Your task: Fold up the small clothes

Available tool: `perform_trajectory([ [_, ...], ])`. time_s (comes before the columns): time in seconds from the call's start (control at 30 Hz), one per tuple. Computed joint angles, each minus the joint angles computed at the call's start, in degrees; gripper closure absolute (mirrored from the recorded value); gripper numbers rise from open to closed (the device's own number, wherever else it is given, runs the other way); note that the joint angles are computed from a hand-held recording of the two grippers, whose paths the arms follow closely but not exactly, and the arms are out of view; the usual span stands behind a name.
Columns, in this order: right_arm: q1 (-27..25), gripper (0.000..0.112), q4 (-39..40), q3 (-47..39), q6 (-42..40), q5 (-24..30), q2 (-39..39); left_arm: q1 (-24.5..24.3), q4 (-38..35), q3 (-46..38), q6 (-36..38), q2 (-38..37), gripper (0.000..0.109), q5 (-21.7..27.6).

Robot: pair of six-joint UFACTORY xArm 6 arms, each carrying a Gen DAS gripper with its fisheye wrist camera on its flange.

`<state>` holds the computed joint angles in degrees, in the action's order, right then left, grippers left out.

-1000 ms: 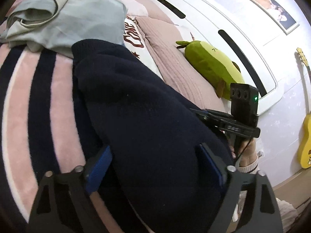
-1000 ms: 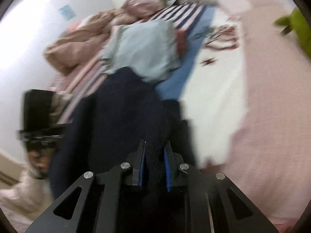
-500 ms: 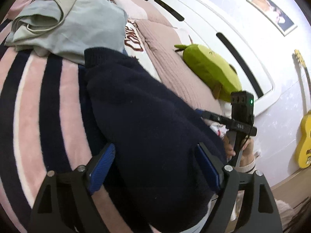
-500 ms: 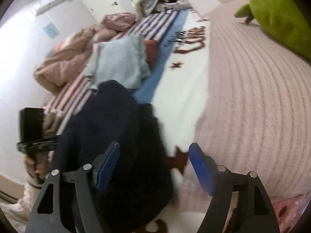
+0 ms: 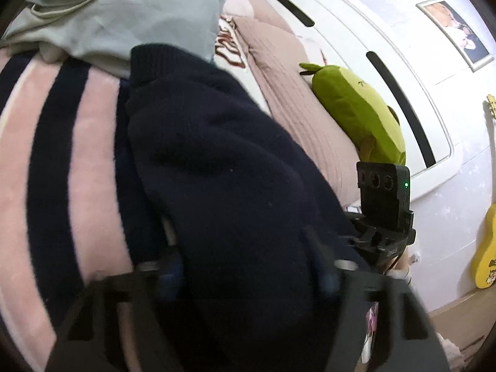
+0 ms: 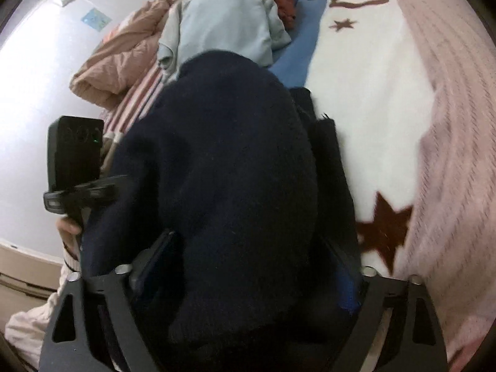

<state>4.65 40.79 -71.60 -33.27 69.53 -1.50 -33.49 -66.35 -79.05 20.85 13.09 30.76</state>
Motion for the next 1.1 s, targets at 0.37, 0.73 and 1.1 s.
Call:
perform_trajectory([
  [0.37, -1.0, 0.092, 11.3, 3.4, -8.7, -1.4, -6.9, -3.3, 8.0, 2.3, -0.1, -7.2, 0.078, -6.8],
  [0.73, 7.4, 0.069, 5.5, -0.1, -3.6, -4.6, -2.4, 1.1, 16.4, 16.2, -9.2, -18.4, 0.078, -6.5],
  [1.1, 3.9, 0.026, 6.6, -6.2, -3.2, 4.2, 7.3, 5.1, 1.5, 18.7, -0.2, -15.8, 0.038, -3.9],
])
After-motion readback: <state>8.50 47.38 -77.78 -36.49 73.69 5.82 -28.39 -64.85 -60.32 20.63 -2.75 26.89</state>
